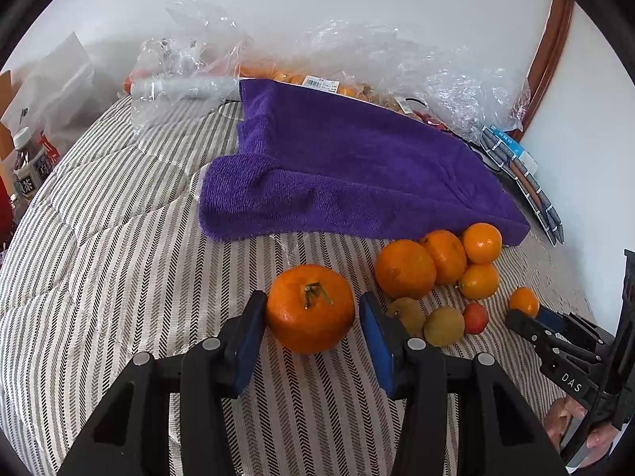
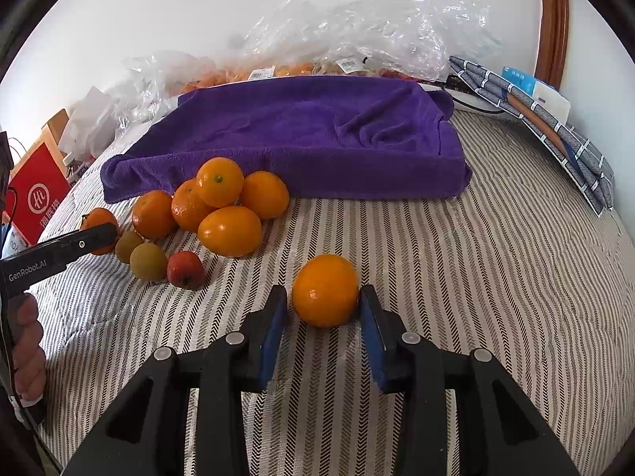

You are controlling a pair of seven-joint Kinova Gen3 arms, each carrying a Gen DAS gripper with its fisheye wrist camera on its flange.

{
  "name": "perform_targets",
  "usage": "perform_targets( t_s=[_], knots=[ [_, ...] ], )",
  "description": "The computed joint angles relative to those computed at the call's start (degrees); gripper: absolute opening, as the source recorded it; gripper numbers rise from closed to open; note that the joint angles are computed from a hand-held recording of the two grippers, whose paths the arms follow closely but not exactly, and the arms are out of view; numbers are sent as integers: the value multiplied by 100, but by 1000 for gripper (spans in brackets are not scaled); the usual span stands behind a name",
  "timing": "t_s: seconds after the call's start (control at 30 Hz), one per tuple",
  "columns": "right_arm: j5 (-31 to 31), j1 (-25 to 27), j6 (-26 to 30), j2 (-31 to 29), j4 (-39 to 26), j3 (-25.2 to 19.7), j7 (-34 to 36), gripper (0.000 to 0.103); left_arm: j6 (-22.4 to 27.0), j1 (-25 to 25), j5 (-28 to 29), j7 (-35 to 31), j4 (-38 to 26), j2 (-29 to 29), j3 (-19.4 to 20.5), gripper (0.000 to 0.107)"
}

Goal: Organize fruits
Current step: 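Lift and carry both held fruits over the purple towel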

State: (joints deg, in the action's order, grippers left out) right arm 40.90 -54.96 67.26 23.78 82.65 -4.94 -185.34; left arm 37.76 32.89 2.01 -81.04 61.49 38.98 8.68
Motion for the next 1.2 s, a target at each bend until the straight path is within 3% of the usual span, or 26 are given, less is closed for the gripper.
perform_targets(
  t_s=[0.17, 0.23, 0.37, 0.47, 0.7, 0.83, 0.9, 1.0, 1.07, 1.2],
  knots=[
    [-25, 19, -1, 18, -27, -8, 105, 42, -4, 0, -5, -7, 19, -4, 12, 48],
    [-58, 5, 157, 106, -175, -2, 225, 42, 31, -92, 74, -196, -20, 26, 146, 57],
    [-57, -27, 126, 89, -139, 37, 208, 42, 111, 169, -155, -58, -48, -1, -103, 57],
    [-10, -29, -7, -7, 22, 49, -9, 35, -22, 55, -68, -51, 87, -52, -11, 40],
    [142, 10, -235, -132, 244, -14, -317, 32, -836, -529, 613, -610, 780, -272, 530, 40],
    [361, -105, -185, -167, 312, -18, -509, 32, -995, -340, 565, -449, 916, -380, 264, 40],
    [474, -171, -83, -168, 317, -29, -608, 32, -915, -141, 390, -159, 870, -399, 14, 40],
    [512, -193, 58, -160, 271, -74, -600, 32, -593, -361, 492, -103, 703, -328, 252, 40],
    [545, -205, 98, -190, 268, -91, -622, 32, -631, -467, 604, -241, 760, -368, 358, 40],
    [635, -219, 318, -229, 136, -114, -530, 32, -411, -190, 309, -39, 519, -409, 82, 40]
  ],
)
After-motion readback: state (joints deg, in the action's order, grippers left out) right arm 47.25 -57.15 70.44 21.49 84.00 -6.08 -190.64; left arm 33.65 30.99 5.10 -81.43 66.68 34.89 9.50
